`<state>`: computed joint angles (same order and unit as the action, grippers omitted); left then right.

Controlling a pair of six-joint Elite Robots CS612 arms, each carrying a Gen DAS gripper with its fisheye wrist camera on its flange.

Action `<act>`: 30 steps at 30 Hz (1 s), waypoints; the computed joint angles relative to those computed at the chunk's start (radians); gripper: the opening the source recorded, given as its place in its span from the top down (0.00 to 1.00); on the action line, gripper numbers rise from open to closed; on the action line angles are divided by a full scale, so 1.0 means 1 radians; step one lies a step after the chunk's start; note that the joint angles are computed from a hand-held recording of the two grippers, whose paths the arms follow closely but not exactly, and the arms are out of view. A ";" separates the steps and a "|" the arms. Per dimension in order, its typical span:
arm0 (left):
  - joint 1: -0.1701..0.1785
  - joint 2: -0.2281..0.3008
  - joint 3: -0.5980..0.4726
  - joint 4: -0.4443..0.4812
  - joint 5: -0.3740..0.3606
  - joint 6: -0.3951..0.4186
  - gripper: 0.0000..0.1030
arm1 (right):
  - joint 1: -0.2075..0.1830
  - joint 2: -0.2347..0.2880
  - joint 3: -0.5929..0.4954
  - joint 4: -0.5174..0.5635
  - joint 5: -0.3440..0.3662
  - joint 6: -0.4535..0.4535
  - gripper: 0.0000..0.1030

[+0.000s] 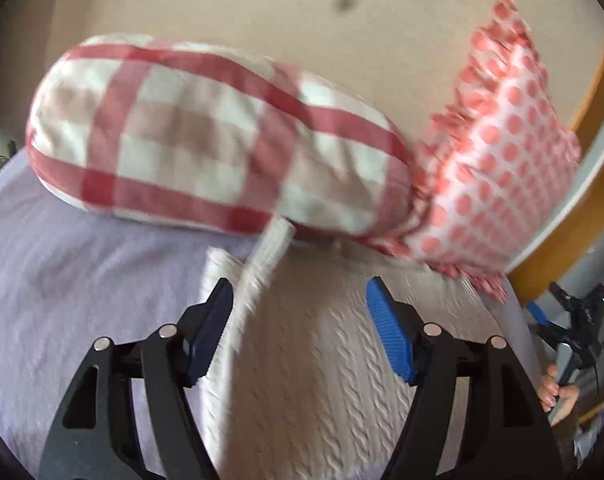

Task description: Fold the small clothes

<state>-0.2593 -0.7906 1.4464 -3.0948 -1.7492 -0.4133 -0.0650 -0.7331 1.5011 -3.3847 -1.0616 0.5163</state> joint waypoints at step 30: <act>0.007 0.042 -0.085 0.307 -0.006 -0.102 0.83 | 0.033 -0.012 0.066 0.089 0.023 -0.107 0.09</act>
